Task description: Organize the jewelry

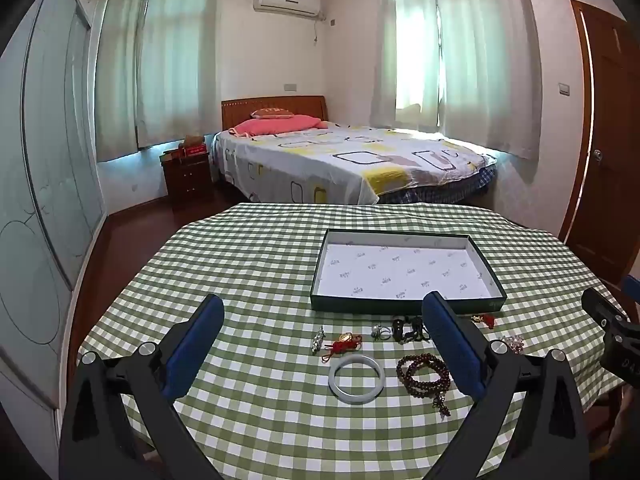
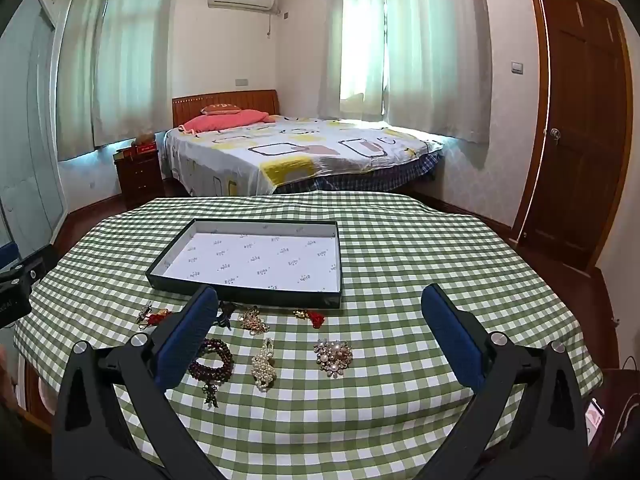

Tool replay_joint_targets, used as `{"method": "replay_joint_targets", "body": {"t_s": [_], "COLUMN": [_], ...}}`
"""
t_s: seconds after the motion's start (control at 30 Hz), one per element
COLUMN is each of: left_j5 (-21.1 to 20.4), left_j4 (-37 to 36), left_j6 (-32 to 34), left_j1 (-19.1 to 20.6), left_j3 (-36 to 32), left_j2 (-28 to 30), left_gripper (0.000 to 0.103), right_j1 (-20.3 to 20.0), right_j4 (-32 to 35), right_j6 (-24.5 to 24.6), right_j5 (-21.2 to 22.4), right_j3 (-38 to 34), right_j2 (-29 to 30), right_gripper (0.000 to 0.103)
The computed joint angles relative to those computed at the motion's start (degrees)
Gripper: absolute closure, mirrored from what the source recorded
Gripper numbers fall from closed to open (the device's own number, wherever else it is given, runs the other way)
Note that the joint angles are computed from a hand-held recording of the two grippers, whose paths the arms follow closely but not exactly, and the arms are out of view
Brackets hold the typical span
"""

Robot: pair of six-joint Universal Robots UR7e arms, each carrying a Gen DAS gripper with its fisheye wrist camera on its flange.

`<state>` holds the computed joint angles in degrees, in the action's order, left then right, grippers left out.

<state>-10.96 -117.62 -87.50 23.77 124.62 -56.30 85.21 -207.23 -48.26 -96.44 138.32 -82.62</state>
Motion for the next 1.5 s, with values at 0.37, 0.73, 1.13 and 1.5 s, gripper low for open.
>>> {"method": "replay_joint_targets", "body": {"t_s": [0.37, 0.73, 1.13, 1.5], "left_j5": [-0.30, -0.35, -0.61, -0.76], "left_j4": [-3.79, 1.55, 2.21, 2.91], "left_j6": [2.59, -1.25, -1.69, -2.18], "left_j1": [0.53, -0.16, -0.17, -0.14], "left_j3": [1.23, -0.27, -0.45, -0.54], "left_j2": [0.30, 0.31, 0.22, 0.00], "left_gripper": [0.007, 0.007, 0.007, 0.007], "right_j1": [0.08, 0.32, 0.24, 0.22], "right_j4": [-0.43, 0.65, 0.31, 0.33], "right_j6": [0.05, -0.01, -0.11, -0.15], "right_j5": [-0.27, -0.34, -0.26, -0.25], "right_j3": [0.20, -0.28, -0.18, -0.19], "right_j2": [0.21, -0.68, -0.46, -0.50], "right_gripper": [0.004, 0.004, 0.004, 0.004]}}
